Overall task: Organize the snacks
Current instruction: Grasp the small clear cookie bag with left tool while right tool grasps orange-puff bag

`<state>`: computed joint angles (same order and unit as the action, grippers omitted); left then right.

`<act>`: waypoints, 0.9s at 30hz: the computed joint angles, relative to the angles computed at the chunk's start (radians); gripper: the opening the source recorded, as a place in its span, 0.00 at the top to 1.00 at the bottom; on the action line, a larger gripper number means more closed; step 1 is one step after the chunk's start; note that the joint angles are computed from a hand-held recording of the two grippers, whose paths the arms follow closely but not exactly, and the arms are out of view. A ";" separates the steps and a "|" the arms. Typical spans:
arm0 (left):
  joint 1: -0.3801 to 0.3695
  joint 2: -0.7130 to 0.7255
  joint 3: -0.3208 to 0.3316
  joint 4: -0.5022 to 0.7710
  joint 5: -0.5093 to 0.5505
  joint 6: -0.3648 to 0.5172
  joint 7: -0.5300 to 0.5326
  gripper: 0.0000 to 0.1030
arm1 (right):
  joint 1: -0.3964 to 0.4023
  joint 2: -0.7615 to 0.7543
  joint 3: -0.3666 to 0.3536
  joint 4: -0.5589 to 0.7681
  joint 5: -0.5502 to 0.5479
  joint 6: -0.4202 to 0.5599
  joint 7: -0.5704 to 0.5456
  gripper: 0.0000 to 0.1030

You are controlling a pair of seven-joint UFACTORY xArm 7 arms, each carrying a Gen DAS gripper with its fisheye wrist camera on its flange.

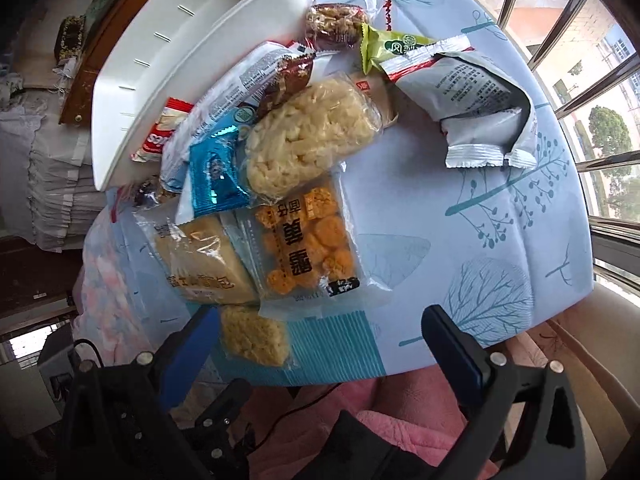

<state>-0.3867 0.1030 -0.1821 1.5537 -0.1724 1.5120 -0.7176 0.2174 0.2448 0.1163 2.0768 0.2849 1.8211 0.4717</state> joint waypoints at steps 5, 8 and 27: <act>0.016 0.030 0.008 -0.021 -0.051 -0.002 0.015 0.01 | 0.020 0.041 0.009 -0.010 -0.010 -0.010 -0.005 0.05; 0.018 0.058 0.008 -0.005 -0.056 0.011 0.018 0.01 | 0.034 0.063 0.012 -0.002 -0.023 -0.012 -0.007 0.05; 0.047 0.098 0.013 -0.014 -0.158 -0.038 0.032 0.09 | 0.115 0.183 0.017 0.045 -0.111 -0.036 -0.005 0.08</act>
